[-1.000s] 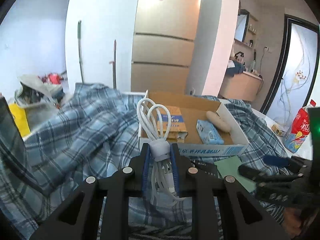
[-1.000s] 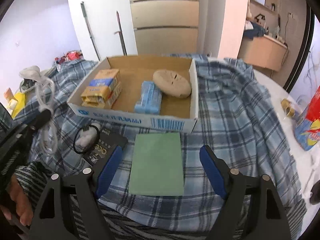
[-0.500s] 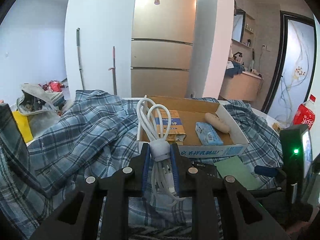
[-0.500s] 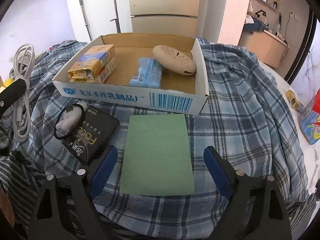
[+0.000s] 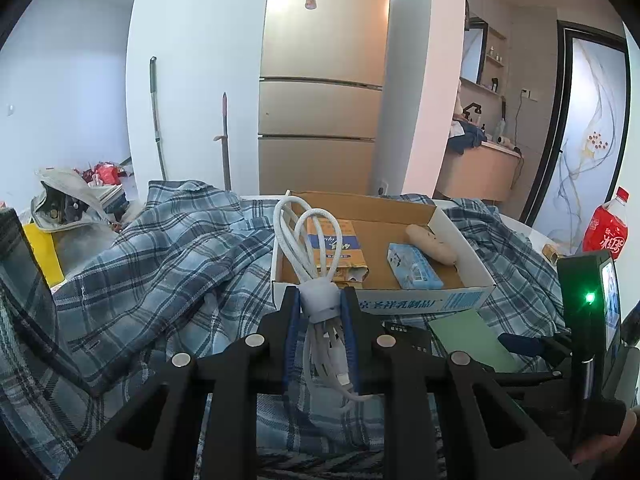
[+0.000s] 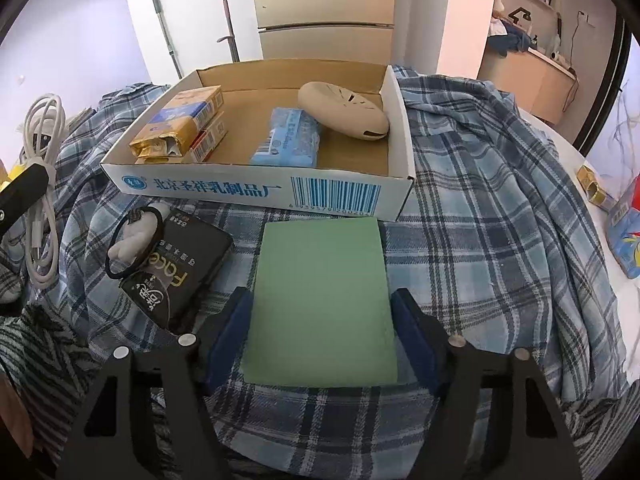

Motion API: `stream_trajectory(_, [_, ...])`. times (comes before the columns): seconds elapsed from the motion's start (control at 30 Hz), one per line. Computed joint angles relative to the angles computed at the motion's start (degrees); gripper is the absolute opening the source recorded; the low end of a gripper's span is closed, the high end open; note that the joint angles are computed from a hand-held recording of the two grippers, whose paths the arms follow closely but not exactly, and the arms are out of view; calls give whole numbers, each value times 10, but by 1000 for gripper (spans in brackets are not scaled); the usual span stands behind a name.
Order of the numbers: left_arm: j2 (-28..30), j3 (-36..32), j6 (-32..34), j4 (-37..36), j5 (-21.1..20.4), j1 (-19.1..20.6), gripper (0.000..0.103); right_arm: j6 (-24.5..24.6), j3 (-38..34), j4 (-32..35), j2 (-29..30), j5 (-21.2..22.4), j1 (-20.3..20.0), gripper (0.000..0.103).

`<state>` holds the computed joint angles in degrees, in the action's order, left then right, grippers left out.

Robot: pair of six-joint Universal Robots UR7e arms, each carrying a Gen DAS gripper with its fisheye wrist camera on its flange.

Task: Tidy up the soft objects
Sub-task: 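Grasp and lift the pale green card with the right gripper while the left holds the cable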

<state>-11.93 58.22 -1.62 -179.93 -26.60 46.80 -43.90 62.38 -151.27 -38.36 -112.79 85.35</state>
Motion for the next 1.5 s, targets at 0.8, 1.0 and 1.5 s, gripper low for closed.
stream_trajectory(0.8, [9, -6, 46, -26, -5, -6, 22, -65, 119, -185, -67, 166, -12, 69])
stream_trajectory(1.0, [10, -7, 50, -25, -6, -7, 22, -75, 132, -215, -72, 189, -13, 69])
stream_trajectory(1.5, [-7, 10, 10, 8, -9, -10, 22, -68, 141, -228, -80, 212, -17, 69])
